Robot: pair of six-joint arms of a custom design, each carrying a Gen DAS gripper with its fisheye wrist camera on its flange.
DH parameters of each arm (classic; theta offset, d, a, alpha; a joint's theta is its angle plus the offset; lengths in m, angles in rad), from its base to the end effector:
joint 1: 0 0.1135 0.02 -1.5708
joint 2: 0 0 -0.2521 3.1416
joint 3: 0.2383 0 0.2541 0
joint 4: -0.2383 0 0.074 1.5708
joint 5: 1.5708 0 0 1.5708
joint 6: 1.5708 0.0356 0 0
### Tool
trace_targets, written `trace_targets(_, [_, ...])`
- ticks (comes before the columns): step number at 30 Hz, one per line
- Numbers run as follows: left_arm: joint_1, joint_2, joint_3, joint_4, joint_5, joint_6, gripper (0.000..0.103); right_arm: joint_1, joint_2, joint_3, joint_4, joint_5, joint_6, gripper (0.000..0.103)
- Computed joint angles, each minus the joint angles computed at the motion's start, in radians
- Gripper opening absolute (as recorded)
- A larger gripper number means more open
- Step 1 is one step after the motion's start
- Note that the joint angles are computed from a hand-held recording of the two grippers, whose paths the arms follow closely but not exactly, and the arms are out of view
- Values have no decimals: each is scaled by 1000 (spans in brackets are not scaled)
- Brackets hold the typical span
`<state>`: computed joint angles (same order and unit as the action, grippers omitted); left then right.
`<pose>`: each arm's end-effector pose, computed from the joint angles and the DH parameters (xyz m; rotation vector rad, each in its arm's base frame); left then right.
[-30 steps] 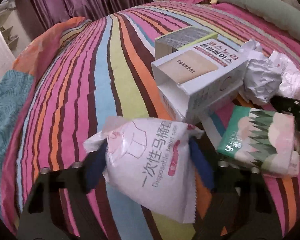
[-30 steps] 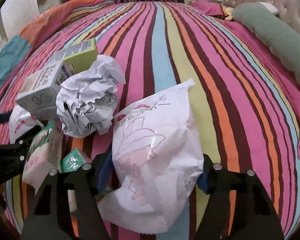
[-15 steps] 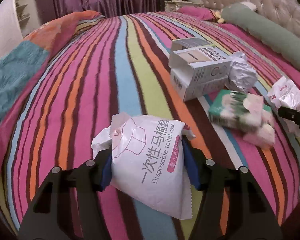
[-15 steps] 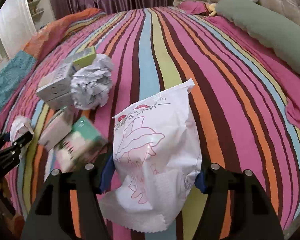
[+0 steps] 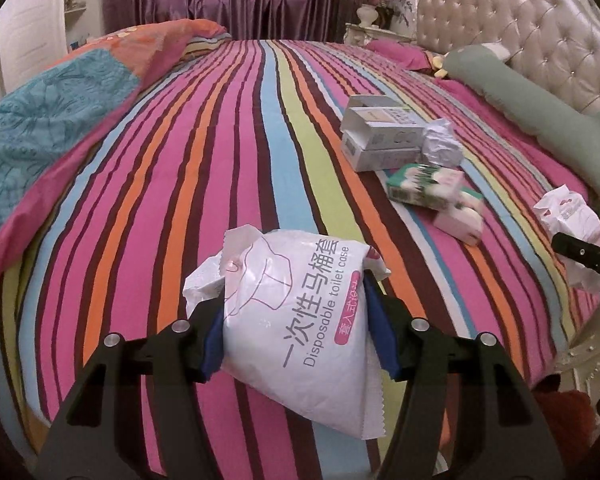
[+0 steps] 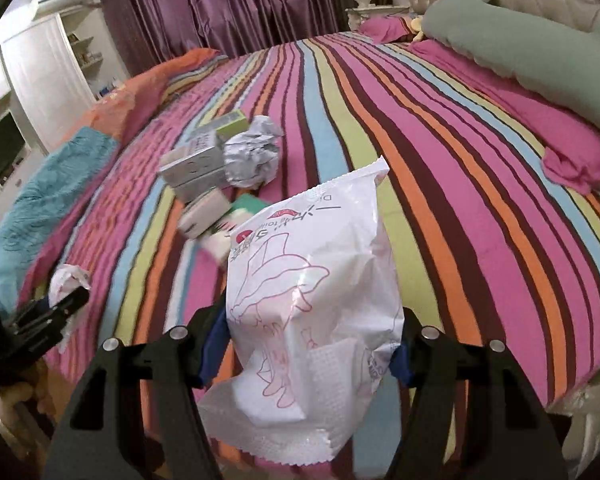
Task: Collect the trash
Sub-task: 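Grasp a white toilet seat cover packet with the left tool while the right tool grasps another packet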
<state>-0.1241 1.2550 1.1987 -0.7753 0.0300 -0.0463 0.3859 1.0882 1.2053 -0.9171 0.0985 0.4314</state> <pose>0.2633 -0.0339 0.3181 0.1075 2.4027 -0.1152 0.2028 0.0786 0.3467 0.1019 2.3812 0.2764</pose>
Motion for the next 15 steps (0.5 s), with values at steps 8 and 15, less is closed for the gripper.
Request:
trace_targets(8, [-21, -198, -112, -80, 5, -13, 58, 120, -141, -52, -76, 44, 97, 61])
trace_targets(15, [-88, -378, -190, -184, -6, -25, 58, 337, -271, -120, -166, 171, 278, 62])
